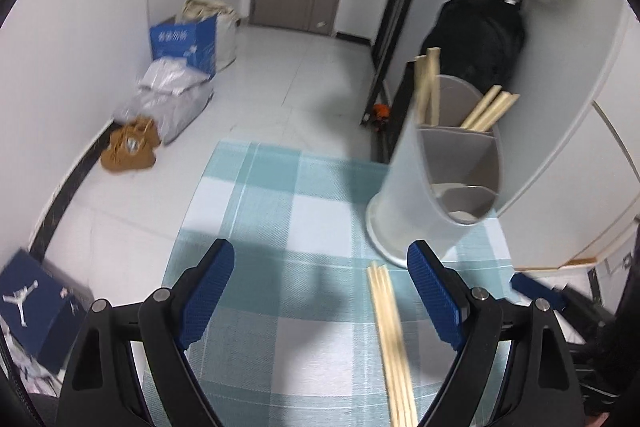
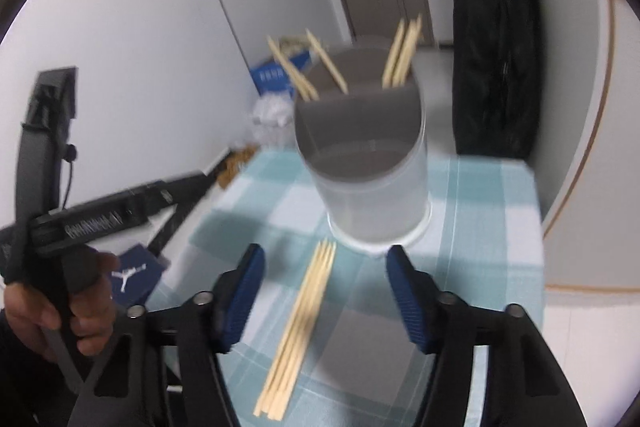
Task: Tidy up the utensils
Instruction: 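Lower both open tools back down to the chopsticks on the cloth, then grasp one chopstick with the right tool and lift it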
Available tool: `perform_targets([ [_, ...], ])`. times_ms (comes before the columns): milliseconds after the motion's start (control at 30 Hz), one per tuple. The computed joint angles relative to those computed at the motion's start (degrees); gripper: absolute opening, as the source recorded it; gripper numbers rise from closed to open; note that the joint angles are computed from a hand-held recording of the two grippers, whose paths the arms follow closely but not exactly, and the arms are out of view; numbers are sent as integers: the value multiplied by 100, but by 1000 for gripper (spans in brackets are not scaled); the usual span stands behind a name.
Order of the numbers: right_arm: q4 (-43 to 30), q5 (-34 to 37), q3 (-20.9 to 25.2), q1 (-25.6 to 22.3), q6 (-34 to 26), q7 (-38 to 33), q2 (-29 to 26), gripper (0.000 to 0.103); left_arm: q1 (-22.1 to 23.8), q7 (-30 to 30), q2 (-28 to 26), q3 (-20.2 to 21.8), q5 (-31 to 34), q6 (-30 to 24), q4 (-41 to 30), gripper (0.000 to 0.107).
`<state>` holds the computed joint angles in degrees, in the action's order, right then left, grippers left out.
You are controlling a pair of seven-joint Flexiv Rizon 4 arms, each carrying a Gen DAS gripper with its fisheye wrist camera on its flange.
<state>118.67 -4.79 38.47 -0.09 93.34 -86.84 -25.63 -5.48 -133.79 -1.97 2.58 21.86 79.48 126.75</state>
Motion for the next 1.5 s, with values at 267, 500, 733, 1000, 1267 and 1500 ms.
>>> perform_targets([
  [267,-411,-117,-981,1071,-1087,153,-241,33,160,304,-101,70,-631,34,243,85],
  [500,-933,359,-1254,1474,-1844,19,-583,18,198,794,-164,101,-1189,-19,401,85],
  [733,-658,-446,-2507,2640,-1648,587,-416,16,265,1260,-224,89,-1674,-58,505,85],
  [1000,-684,-615,-2481,2538,-1992,824,-323,11,313,1821,-175,38,-2429,3,745,85],
  [1267,-739,-1359,-2961,2949,-2018,1438,-405,8,328,2075,-47,51,-2784,142,953,85],
  [1500,-775,-1863,-3286,3188,-1736,1950,-559,7,385,2258,-3,43,-3029,230,1096,85],
])
